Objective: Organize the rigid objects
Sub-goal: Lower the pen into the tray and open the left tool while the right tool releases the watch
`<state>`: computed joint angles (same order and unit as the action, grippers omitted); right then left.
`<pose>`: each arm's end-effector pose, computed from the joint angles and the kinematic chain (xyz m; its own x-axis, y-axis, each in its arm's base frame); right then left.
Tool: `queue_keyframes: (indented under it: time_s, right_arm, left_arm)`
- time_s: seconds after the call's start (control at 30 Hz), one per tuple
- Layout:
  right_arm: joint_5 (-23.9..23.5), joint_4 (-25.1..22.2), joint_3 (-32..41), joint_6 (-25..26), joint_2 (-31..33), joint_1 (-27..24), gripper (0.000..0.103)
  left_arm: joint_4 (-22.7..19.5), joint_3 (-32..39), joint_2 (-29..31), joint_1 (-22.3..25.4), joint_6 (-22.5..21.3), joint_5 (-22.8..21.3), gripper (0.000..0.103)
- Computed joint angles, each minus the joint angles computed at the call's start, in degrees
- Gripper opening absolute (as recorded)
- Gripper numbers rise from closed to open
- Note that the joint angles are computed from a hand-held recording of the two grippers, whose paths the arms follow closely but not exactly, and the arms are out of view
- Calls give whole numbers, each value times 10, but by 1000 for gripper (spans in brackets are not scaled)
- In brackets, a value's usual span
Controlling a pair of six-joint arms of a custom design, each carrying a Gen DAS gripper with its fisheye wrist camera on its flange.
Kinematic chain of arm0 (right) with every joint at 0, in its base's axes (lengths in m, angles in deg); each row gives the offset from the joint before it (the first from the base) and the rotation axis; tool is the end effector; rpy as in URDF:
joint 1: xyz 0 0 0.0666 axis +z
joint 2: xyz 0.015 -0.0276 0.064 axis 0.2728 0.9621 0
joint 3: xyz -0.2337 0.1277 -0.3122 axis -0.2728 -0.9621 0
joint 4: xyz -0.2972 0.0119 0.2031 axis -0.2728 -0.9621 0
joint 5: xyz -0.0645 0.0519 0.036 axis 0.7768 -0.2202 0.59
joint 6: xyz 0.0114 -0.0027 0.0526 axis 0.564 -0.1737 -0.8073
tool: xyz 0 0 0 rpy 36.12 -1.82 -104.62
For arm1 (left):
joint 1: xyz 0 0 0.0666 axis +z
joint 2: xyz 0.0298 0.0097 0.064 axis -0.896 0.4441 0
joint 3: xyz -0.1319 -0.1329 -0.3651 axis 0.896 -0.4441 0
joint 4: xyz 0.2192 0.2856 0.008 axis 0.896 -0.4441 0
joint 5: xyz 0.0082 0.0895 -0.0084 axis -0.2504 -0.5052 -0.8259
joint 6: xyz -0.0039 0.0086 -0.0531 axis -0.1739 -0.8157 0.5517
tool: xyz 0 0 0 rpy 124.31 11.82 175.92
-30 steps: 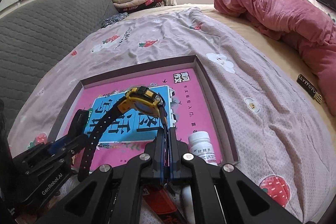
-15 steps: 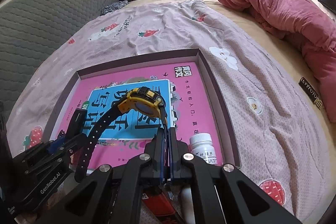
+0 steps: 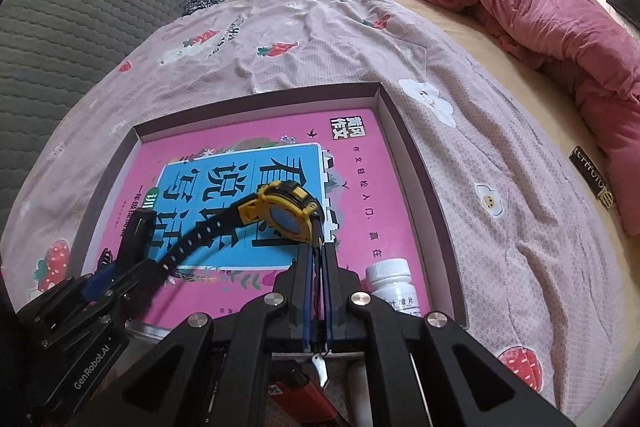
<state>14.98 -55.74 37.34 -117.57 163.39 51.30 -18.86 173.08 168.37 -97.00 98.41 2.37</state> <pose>0.4754 0.3272 0.5286 -0.8066 0.0136 -0.5909 -0.0586 0.9930 0.1028 0.4590 -0.2957 0.4792 -0.7676 -0.0965 -0.6337 0.0689 0.9705 -0.2312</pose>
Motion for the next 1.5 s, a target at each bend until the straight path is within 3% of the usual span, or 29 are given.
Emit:
queue_keyframes:
  time_s: [0.17, 0.47, 0.73, 0.97, 1.5]
  right_arm:
    - [-7, -3, 11, -8, 6, -6, 5]
    - [-4, 43, -39, 14, -23, 1, 6]
    - [-24, 54, -58, 7, -35, -2, 7]
    - [-19, 34, -58, 11, -34, 4, 12]
    - [2, 88, -116, 20, -84, 7, 16]
  left_arm:
    - [5, -4, -2, 2, -1, 3, 22]
    - [10, -5, -2, 7, -2, 16, 22]
    - [14, -5, -1, 10, -2, 26, 22]
    - [16, -5, 1, 9, -10, 32, 22]
    - [27, -10, -1, 14, -10, 46, 22]
